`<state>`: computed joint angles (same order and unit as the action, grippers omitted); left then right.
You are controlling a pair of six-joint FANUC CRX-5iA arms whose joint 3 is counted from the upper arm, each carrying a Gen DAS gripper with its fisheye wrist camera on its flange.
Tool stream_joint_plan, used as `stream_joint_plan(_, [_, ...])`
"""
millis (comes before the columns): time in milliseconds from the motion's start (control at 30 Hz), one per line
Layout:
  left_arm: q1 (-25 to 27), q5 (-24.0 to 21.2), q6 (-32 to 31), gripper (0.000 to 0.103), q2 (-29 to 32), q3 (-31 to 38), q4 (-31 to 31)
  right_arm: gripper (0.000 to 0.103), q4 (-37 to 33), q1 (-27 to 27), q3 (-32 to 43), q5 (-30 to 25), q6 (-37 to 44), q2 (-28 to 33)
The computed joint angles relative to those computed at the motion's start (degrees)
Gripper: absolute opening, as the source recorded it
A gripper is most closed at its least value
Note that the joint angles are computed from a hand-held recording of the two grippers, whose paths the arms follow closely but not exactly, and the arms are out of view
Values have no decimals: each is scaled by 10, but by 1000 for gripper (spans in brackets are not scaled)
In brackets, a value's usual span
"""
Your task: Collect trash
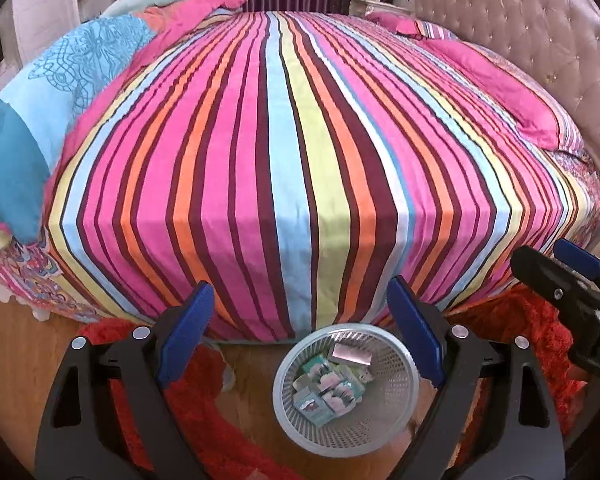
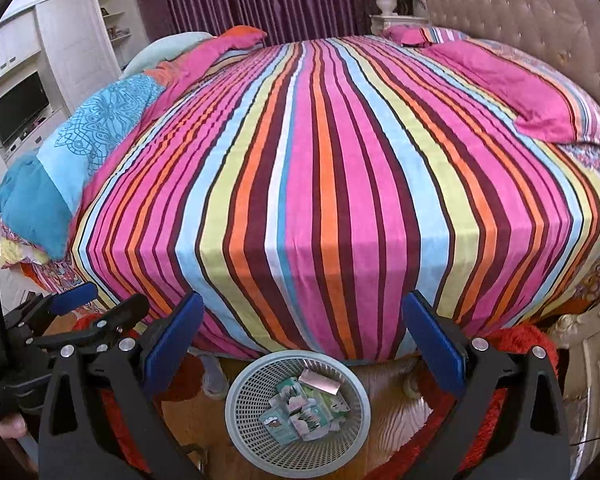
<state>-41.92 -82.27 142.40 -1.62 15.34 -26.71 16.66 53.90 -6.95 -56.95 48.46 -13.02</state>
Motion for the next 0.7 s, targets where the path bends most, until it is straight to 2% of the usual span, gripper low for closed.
stream_joint_plan(500, [-2, 4, 3, 86, -4, 48, -35, 95, 48, 0, 18, 10, -15, -2])
stream_joint_plan(700, [-8, -25, -6, 86, 14, 86, -55, 95, 57, -4, 27, 18, -25, 2])
